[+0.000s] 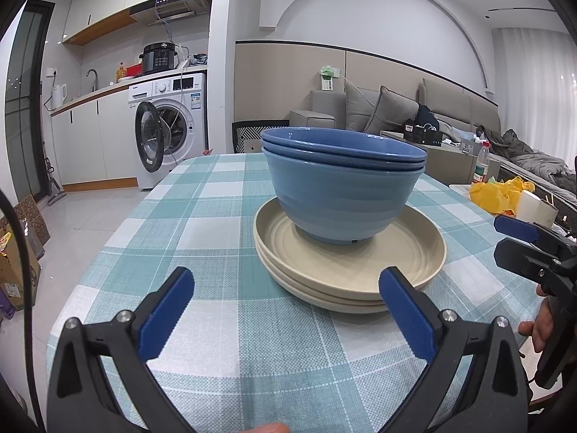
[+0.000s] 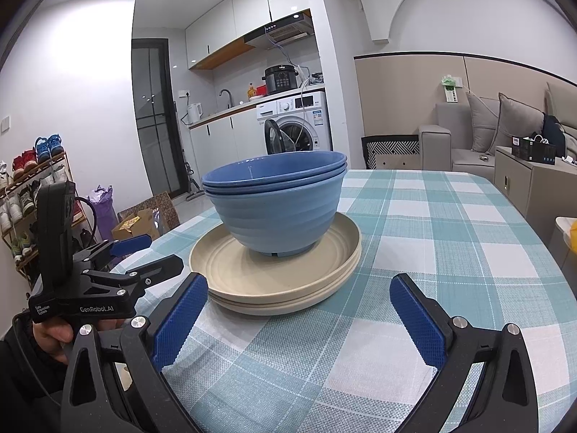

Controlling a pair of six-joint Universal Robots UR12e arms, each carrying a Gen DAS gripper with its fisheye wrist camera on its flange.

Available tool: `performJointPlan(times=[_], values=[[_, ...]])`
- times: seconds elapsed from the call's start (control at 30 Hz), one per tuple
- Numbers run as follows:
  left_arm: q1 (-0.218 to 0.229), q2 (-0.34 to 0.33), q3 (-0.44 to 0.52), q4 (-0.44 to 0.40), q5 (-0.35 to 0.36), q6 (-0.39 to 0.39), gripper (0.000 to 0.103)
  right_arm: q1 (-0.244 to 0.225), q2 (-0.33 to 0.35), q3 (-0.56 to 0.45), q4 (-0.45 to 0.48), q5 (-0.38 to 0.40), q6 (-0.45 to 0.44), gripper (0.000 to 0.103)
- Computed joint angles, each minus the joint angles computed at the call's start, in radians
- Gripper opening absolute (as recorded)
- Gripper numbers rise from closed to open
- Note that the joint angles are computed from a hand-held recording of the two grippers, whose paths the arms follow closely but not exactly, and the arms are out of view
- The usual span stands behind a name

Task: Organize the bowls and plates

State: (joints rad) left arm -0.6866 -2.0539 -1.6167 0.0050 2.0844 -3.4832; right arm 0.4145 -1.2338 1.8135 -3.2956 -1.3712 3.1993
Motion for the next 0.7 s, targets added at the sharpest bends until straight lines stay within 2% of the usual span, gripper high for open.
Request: performJointPlan(times=[0.7], values=[[-0.001,-0.001,0.000,0.000,0.003,0.001,0.103,0.001,0.005,0.001,-0.007,0.000,0.006,0.103]])
